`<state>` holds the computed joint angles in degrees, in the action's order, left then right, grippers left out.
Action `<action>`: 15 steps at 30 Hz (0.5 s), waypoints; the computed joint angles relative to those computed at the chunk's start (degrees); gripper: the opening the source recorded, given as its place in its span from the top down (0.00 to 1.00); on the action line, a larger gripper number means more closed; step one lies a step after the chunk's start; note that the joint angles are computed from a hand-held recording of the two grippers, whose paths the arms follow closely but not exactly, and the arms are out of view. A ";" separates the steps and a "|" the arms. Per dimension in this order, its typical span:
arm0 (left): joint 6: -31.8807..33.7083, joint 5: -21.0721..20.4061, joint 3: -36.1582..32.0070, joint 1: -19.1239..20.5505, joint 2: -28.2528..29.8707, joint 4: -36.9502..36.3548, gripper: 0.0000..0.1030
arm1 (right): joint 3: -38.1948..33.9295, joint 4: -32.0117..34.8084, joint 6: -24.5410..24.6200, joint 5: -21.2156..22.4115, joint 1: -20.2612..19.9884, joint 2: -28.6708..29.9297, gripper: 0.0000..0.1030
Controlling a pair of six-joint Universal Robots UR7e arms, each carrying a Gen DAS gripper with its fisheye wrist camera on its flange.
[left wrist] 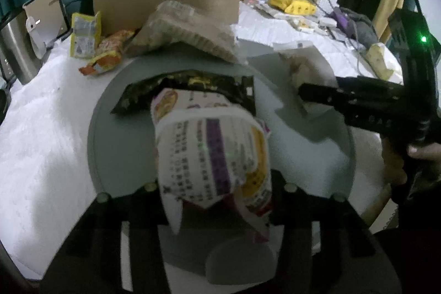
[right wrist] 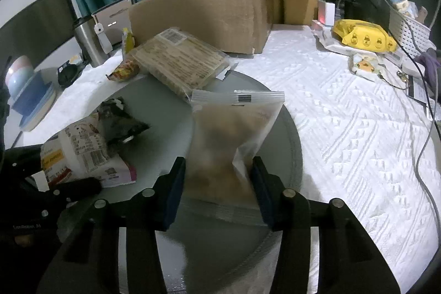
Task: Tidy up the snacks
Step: 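Grasp the white printed snack bag with the left tool while the right tool grasps a clear pastry pack, then carry both packs into the cardboard box and open both tools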
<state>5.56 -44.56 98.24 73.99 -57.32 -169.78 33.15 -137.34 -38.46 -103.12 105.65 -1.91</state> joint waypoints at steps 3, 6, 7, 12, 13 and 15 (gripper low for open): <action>1.74 -0.45 0.19 -0.60 -0.44 -1.73 0.54 | -0.70 0.06 -0.18 0.08 0.31 0.09 0.52; 2.79 -1.03 -0.07 -0.97 -0.92 -2.73 0.54 | -2.10 0.36 -0.33 0.06 0.69 0.53 0.52; 3.03 -1.03 -0.17 -1.06 -0.95 -3.00 0.54 | -2.67 0.52 -0.36 0.07 0.83 0.73 0.52; 3.49 -1.40 -0.66 -1.28 -1.55 -3.79 0.54 | -6.12 1.70 -0.83 0.28 1.49 2.10 0.52; 3.56 -1.44 -0.69 -1.29 -1.69 -3.96 0.54 | -6.99 2.06 -0.90 0.32 1.61 2.47 0.52; 3.79 -1.56 -0.81 -1.26 -1.98 -4.37 0.54 | -9.06 3.01 -1.06 0.31 1.94 3.39 0.52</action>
